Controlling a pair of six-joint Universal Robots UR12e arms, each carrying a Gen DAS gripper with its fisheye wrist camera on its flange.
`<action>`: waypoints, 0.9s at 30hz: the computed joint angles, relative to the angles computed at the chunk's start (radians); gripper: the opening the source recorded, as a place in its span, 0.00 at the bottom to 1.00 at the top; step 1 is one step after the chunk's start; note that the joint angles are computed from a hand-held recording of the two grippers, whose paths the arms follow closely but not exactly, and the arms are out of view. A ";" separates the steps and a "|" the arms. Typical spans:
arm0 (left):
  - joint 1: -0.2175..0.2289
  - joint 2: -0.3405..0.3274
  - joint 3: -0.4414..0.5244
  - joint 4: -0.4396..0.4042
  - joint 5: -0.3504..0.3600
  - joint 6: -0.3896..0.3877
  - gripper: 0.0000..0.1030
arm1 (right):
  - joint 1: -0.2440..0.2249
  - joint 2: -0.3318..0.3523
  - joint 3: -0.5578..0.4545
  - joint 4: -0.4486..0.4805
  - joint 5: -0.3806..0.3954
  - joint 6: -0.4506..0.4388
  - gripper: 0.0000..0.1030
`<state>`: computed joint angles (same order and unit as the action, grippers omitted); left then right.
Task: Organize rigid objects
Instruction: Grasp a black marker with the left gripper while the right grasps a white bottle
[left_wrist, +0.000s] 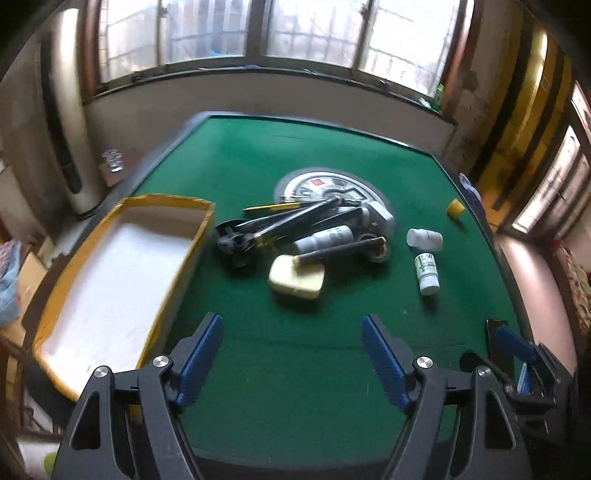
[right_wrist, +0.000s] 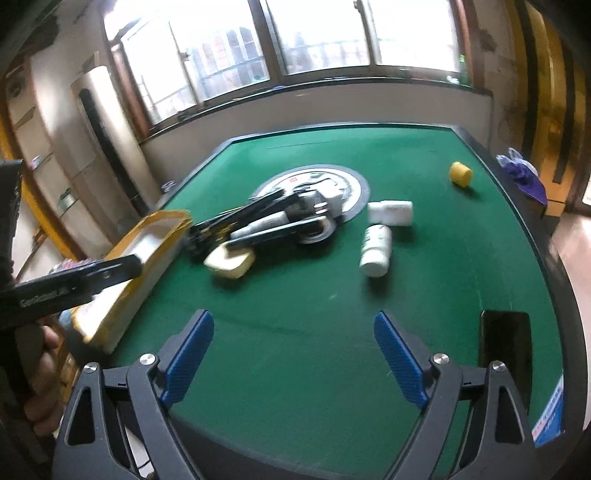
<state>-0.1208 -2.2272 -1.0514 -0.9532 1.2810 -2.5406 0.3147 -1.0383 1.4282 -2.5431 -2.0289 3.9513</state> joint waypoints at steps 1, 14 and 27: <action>-0.002 -0.017 0.029 -0.035 -0.002 0.021 0.78 | -0.010 0.004 0.003 -0.005 -0.014 0.000 0.86; -0.064 -0.203 0.253 -0.084 -0.104 0.111 0.60 | -0.121 0.066 -0.061 0.124 0.039 0.082 0.60; -0.120 -0.285 0.381 -0.185 -0.050 0.239 0.32 | -0.152 0.080 -0.012 -0.018 0.092 0.077 0.32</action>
<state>-0.2411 -2.5122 -0.6706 -1.1380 1.2310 -2.3016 0.1626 -0.9588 1.4163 -2.5612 -1.9365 4.0281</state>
